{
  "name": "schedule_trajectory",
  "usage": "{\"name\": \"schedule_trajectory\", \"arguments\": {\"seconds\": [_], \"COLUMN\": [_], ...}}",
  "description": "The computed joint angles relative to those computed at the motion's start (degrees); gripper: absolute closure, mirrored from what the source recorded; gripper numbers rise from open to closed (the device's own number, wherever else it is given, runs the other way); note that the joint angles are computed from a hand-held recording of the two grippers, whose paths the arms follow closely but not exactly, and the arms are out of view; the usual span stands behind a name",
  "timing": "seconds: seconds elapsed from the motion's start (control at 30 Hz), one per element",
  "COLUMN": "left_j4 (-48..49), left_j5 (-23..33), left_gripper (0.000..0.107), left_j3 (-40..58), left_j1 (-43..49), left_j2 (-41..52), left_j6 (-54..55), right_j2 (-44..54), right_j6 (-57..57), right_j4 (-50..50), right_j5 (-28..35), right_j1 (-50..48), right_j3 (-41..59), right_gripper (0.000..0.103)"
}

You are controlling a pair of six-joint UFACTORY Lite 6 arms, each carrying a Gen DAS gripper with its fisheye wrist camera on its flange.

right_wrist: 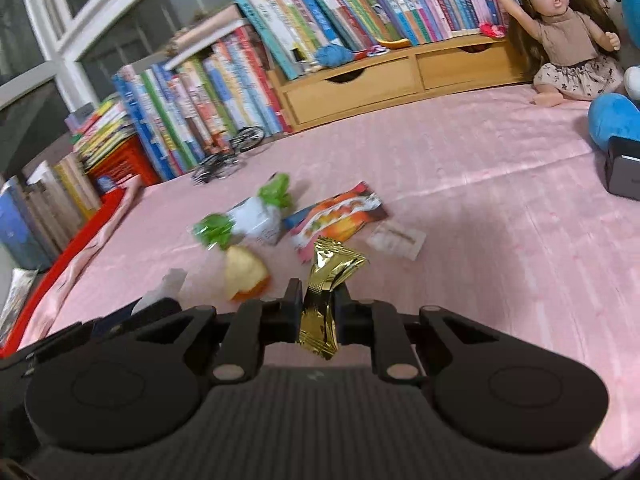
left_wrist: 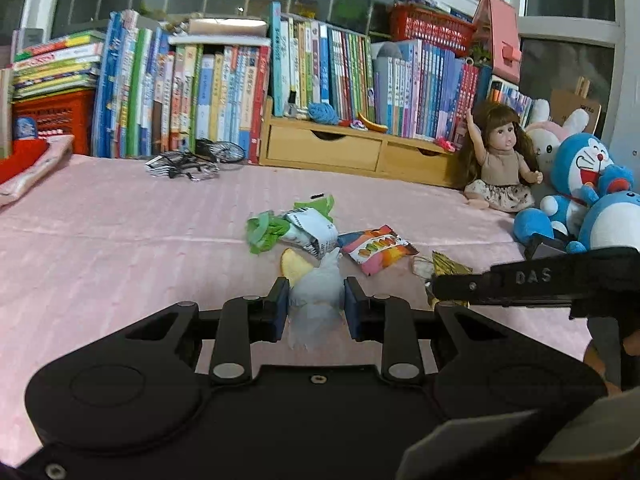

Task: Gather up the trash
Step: 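Grasp the crumpled white tissue with the left tool while the right grasps the gold foil wrapper, then lower the held tissue and foil wrapper past the table edge into the bin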

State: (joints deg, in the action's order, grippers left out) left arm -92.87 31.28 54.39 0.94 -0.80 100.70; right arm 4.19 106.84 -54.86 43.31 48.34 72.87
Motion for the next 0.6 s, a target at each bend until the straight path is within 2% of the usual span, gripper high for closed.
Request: {"name": "schedule_trajectory", "arguments": {"seconds": [0.2, 0.43, 0.6], "left_j4": [0.05, 9.95, 17.67], "left_j5": [5.72, 20.86, 32.79], "left_gripper": [0.08, 0.08, 0.08], "left_j3": [-11.43, -21.76, -26.27], "left_j1": [8.01, 25.06, 39.07], "left_j2": [-12.88, -25.76, -31.72], "left_j6": [0.9, -3.18, -0.81], "right_j2": [-2.77, -1.02, 1.73], "right_j6": [6.81, 10.71, 13.3], "right_j4": [-4.52, -6.71, -7.49], "right_j5": [4.84, 12.9, 15.59], "right_j1": [9.79, 22.09, 28.39], "right_j3": [-2.65, -1.15, 0.39], "right_gripper": [0.083, 0.083, 0.083]}}
